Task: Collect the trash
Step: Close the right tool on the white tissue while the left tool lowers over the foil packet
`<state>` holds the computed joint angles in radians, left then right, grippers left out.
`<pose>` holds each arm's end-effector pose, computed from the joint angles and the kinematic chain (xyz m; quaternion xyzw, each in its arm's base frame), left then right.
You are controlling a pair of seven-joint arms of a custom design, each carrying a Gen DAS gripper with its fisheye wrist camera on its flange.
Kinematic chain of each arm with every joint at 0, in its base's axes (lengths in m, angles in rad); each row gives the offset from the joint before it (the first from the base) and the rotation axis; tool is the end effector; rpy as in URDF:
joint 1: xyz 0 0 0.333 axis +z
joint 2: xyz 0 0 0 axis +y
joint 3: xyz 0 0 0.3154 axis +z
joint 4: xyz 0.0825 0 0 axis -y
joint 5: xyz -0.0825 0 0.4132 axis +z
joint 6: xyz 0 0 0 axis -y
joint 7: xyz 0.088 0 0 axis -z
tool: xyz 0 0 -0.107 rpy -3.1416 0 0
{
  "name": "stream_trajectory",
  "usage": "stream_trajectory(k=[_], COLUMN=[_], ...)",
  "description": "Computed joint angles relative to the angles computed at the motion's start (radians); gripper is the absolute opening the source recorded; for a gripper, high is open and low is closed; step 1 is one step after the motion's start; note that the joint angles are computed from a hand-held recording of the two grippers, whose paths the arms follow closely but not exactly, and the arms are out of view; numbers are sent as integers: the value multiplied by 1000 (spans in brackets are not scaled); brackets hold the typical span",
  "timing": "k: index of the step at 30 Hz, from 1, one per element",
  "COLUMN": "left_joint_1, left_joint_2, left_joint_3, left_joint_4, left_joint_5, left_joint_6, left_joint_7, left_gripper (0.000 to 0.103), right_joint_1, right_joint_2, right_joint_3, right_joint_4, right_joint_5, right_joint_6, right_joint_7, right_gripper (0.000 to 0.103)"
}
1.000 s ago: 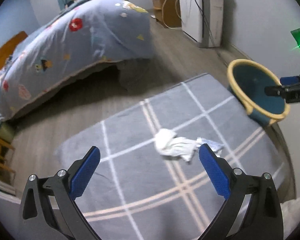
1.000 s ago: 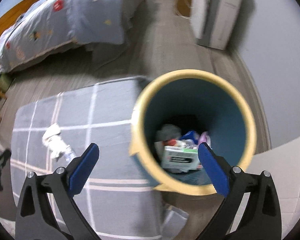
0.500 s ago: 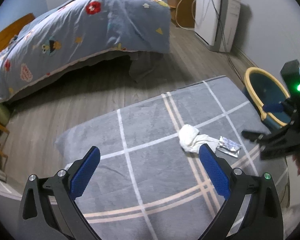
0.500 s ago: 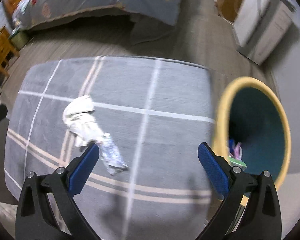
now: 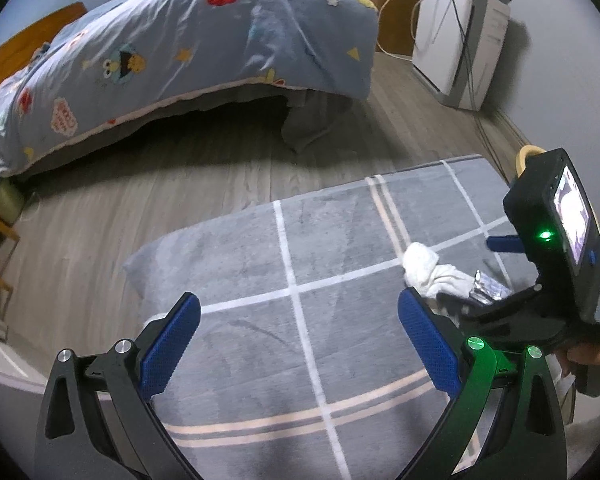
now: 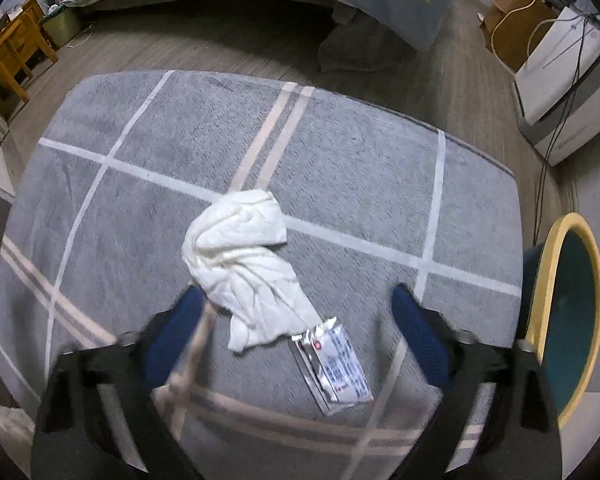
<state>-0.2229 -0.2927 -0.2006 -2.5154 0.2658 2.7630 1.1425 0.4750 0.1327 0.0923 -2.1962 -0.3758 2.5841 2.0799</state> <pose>0.4479 -0.2152 0.4225 -0.5989 0.7503 -0.2037 0.1922 0.4956 0.3231 0.3287 -0.8077 0.5648 -0.1398 0.0948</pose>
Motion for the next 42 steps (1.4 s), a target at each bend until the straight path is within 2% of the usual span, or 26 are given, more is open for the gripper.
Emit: stream_trajectory(k=[1,2,3,4,5,8,11,18,24,26,28,31,34,35,37,38,39,41,42], left_joint_1=[-2,-3,-4,-4,-3,-5,-10,-22,-97,-112,-135,-162,-170,-172,-175,-176,-180,-181,-182], left_joint_2=[0,0,-1,-1,-2,-3,3,71,167,197,233,285,322,333,351,361,377,400,419], left_joint_3=[4,8,10,10,10,11,5,-45,-68,-82,-86,-92,-103,-105,-110,-112,-112,-113,-113], left_joint_4=[-1,-3,-4,-5,-6,-8,-3,46,102,125,151,186,217,225,241,249,262,284,301], left_joint_5=[-7,-14,-20,-23,-23,-26,-27,34,-11,5,-32,-159,-114,-95,-71,-68,-46,-37,-30], left_joint_6=[1,2,2,2,2,1,-9,-40,-37,-32,-25,-16,-33,-34,-33,-30,-31,-44,-58], left_joint_7=[2,5,5,5,5,13,20,-23,13,9,50,152,163,163,176,181,170,170,168], left_gripper=[98,98,98,98,98,98,98,98,98,98,98,95,95,95,94,94,93,82,81], right_joint_1=[-1,-4,-5,-6,-6,-26,-48,-105,-162,-176,-179,-198,-210,-213,-211,-213,-215,-214,-214], right_joint_2=[8,12,15,17,16,-3,-36,-153,-219,-239,-249,-263,-269,-272,-278,-280,-281,-277,-272], right_joint_3=[1,3,4,4,2,8,6,1,-1,-5,-12,-6,-7,-8,-17,-17,-17,-16,-17], right_joint_4=[7,7,8,10,9,-9,-32,-131,-193,-208,-223,-247,-262,-266,-276,-280,-281,-280,-276], right_joint_5=[9,28,40,49,52,150,232,328,334,345,404,386,394,396,444,456,462,483,493], right_joint_6=[-2,1,5,7,11,46,73,146,133,103,82,51,38,41,59,67,71,77,77], right_joint_7=[-3,-16,-27,-41,-46,-98,-141,-194,-219,-248,-313,-331,-355,-361,-400,-408,-414,-438,-450], right_gripper=[65,54,39,31,17,11,10,10,10,10,10,10,11,14,25,37,45,45,45])
